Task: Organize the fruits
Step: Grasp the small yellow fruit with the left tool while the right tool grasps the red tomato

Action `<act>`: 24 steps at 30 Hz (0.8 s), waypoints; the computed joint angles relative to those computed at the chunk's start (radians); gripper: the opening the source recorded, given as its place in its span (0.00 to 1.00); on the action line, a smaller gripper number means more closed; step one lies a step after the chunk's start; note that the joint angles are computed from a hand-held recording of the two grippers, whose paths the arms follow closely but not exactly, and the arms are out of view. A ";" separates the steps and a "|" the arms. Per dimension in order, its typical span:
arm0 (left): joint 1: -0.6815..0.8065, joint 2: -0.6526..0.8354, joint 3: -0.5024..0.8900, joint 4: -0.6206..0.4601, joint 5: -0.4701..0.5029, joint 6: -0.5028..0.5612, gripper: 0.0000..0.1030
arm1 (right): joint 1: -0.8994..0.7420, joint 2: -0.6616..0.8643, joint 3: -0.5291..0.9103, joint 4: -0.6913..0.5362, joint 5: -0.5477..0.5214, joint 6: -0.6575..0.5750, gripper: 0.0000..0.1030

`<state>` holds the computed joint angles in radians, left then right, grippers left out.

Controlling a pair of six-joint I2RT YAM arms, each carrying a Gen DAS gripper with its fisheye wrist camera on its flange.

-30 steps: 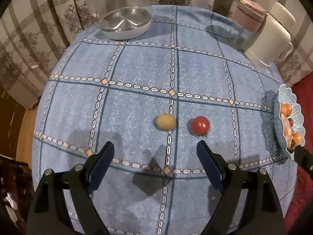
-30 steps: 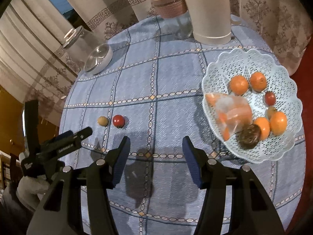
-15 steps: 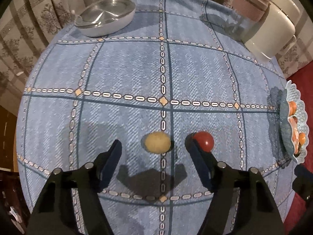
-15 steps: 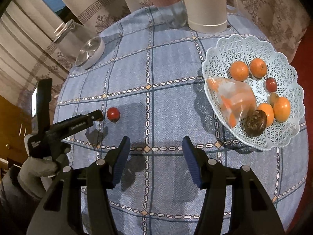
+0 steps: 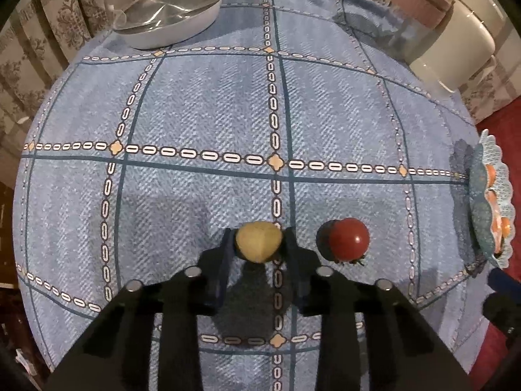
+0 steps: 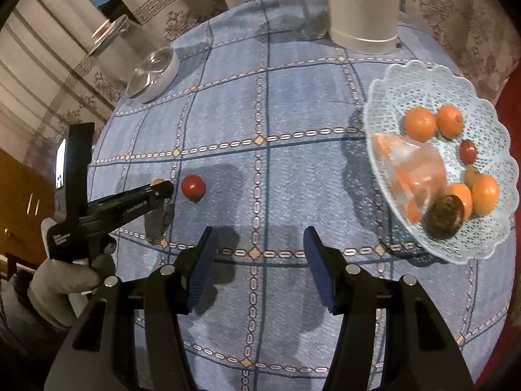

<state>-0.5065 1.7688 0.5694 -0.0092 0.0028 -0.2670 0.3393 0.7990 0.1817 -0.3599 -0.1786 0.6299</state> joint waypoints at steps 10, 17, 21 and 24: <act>0.078 -0.212 -0.087 -0.067 0.012 0.058 0.29 | 0.130 0.312 0.091 0.231 0.031 0.022 0.55; 0.154 -0.412 -0.161 -0.157 -0.009 0.116 0.29 | 0.185 0.540 0.200 0.351 0.047 0.001 0.55; 0.202 -0.524 -0.213 -0.218 -0.027 0.162 0.29 | 0.209 0.671 0.271 0.393 0.055 -0.008 0.55; 0.264 -0.603 -0.252 -0.268 -0.006 0.194 0.29 | 0.225 0.758 0.318 0.417 0.061 -0.016 0.55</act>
